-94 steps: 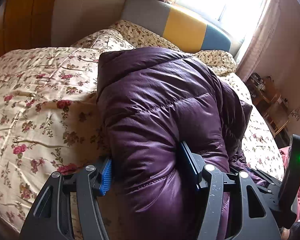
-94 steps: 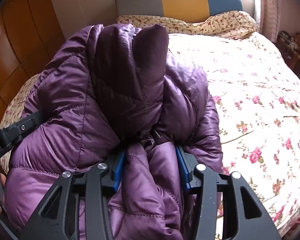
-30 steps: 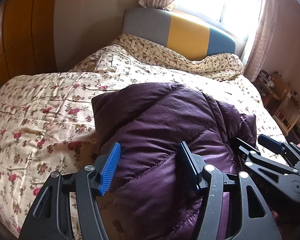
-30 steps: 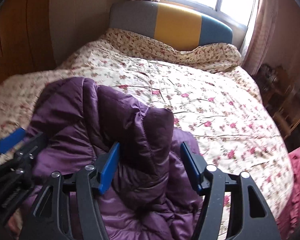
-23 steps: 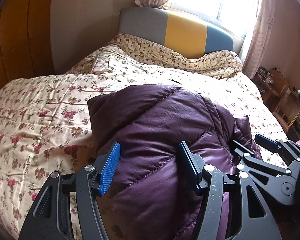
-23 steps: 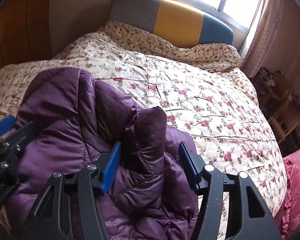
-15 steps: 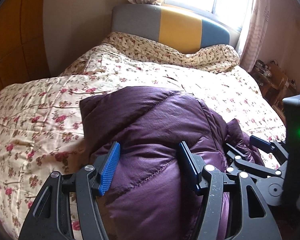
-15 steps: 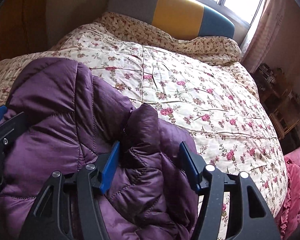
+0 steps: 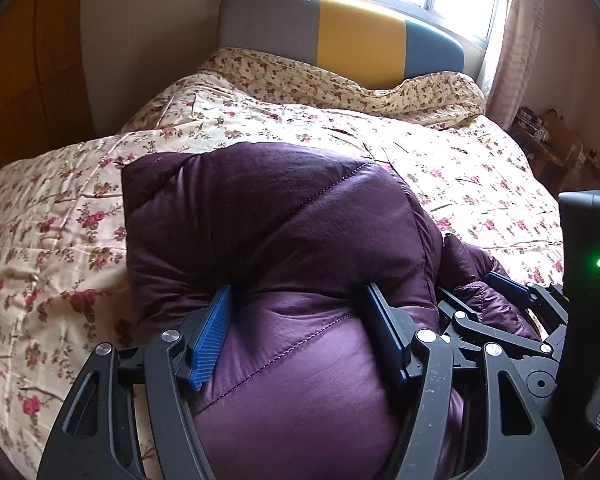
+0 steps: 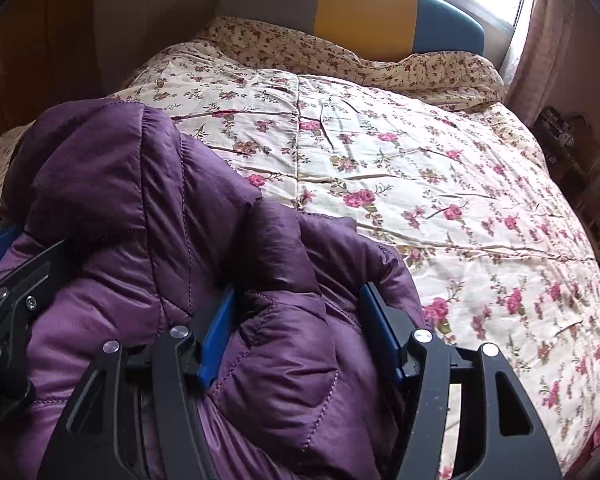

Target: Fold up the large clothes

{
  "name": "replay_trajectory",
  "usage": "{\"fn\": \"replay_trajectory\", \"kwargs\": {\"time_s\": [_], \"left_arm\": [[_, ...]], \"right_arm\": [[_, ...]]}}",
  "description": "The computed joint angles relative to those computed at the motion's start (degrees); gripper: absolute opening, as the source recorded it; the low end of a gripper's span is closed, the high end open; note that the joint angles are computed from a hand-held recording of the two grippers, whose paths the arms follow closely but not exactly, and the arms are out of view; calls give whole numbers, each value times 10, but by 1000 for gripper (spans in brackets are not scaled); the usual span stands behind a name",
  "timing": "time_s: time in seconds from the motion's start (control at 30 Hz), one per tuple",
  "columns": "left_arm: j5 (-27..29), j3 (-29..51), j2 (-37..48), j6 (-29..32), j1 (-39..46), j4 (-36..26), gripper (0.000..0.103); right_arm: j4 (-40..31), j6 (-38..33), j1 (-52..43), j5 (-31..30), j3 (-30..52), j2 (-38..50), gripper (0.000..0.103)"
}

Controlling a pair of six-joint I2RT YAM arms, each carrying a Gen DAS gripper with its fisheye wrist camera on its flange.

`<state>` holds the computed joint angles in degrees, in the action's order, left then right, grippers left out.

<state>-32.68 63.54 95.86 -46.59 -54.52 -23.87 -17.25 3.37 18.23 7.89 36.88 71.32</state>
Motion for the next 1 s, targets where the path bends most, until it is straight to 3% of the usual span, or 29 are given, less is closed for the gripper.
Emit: {"fn": "replay_trajectory", "kwargs": {"time_s": [0.27, 0.43, 0.7, 1.0], "left_arm": [[-8, -21, 1, -6, -4, 31, 68], [-37, -21, -37, -37, -31, -20, 69], [-108, -44, -102, -165, -141, -102, 69], [-160, -24, -85, -314, -250, -190, 69]], "right_arm": [[-15, 1, -18, -33, 14, -1, 61], [-53, -2, -29, -46, 24, -43, 66], [-132, -13, -28, -64, 13, -170, 67], [-258, -43, -48, -97, -4, -323, 67]]}}
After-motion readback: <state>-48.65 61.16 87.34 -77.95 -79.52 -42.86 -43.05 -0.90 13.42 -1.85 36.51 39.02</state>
